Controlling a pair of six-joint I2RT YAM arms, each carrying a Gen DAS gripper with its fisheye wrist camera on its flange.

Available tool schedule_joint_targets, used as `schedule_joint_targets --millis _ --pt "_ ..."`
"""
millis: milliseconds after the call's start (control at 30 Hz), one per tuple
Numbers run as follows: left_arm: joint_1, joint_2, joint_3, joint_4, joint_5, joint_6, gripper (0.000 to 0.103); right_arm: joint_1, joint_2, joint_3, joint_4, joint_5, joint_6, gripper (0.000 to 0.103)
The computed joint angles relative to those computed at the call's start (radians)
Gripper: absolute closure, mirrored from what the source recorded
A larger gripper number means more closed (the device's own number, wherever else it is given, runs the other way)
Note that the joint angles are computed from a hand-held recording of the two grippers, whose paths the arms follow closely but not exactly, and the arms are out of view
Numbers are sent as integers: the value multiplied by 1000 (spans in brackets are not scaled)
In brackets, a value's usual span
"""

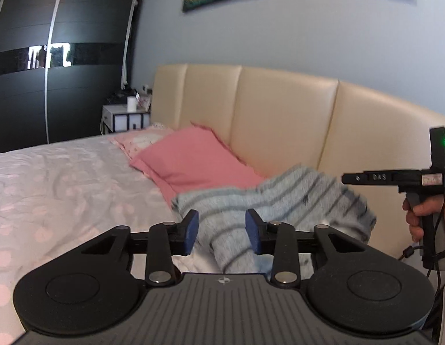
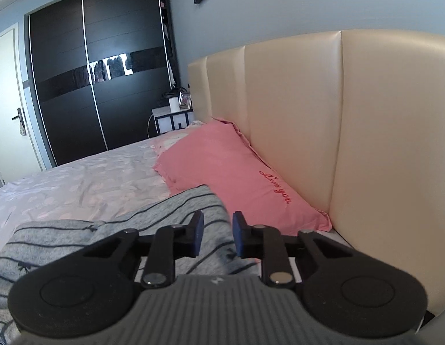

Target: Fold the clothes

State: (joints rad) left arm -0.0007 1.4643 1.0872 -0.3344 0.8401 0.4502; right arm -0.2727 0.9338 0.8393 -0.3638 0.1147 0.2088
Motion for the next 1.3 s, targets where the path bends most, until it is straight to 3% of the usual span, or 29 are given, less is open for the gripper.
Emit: schedule_joint_targets --millis 167,433,633,700,767,867,933,1033,1167,1300 --pt "-69 40 -94 100 -89 18 71 -7 94 -108 130 9 43 80" --pt "-83 104 -101 147 -86 30 71 -94 265 -243 431 -92 90 78" --pt "-60 33 -125 121 -87 74 70 -54 205 -243 388 -37 90 77" --pt "-29 -10 -130 94 -58 95 64 -27 132 -249 354 -12 108 57" --pt "20 -53 -121 28 -13 128 59 10 38 -253 311 0 136 43" --pt "120 -122 -98 -83 64 207 50 117 -72 -207 197 51 146 36" --pt "200 -154 -61 -178 121 268 46 256 -109 -146 100 165 149 30" --pt "345 -166 32 -367 222 393 33 509 -121 -41 -14 360 193 20" --pt "565 -121 188 -665 357 665 27 874 -30 152 -174 625 295 12" --pt "784 25 407 -1097 430 1077 22 1184 155 398 -380 844 430 11"
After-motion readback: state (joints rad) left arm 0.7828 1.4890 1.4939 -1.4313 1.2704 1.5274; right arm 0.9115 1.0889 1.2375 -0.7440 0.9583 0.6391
